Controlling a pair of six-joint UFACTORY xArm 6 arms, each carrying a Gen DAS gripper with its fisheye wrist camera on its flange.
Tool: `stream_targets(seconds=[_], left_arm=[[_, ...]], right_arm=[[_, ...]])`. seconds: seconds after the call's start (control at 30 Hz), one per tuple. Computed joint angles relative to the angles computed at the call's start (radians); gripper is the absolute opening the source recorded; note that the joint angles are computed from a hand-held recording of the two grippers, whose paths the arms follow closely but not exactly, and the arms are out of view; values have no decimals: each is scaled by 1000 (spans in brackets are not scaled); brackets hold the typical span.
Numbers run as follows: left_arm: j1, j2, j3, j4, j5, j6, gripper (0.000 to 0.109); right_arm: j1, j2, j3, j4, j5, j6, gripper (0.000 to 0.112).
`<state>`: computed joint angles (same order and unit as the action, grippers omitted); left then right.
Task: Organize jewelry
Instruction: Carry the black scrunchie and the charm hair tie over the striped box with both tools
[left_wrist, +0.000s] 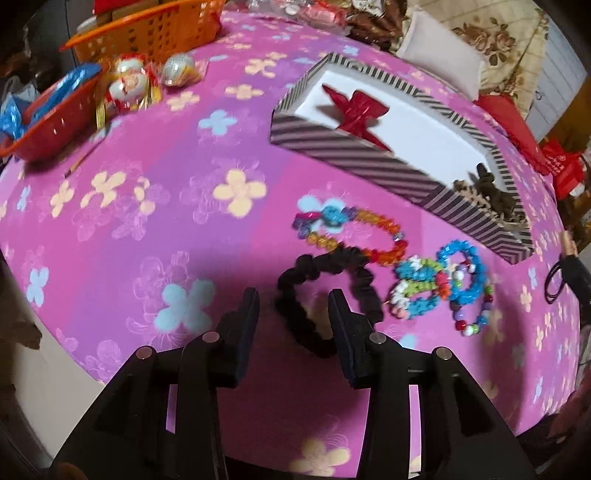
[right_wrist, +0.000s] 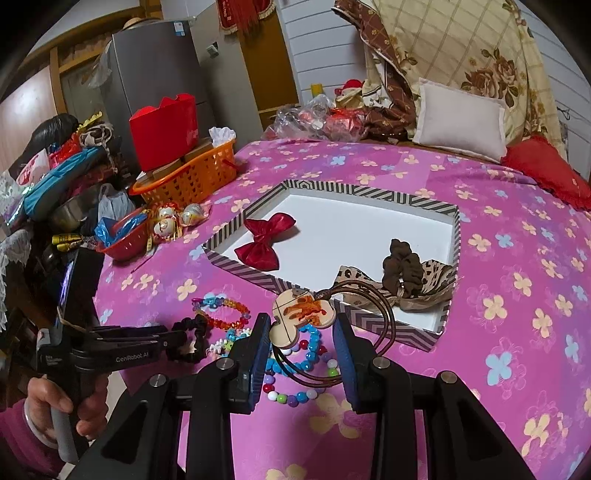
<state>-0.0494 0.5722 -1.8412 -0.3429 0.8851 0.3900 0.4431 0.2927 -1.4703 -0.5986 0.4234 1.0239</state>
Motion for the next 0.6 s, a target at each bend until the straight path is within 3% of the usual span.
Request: stream_targets(seconds=[0.1, 0.13, 0.17, 0.43, 0.6], left_arm=[[-6, 2, 10, 22, -31, 9, 29], [-7, 6, 7, 29, -38, 9, 14], [-5, 16, -9, 23, -22, 15, 7], [29, -1, -56, -157, 92, 103, 3], [16, -48, -53, -204, 86, 147, 3]], right_arm=[[0, 6, -5, 7, -3, -2, 33], [0, 7, -6, 7, -5, -2, 33], [0, 7, -7, 4, -6, -1, 33], [-2, -4, -2, -20, -7, 22, 33], [-2, -11, -5, -33, 0, 29, 33]])
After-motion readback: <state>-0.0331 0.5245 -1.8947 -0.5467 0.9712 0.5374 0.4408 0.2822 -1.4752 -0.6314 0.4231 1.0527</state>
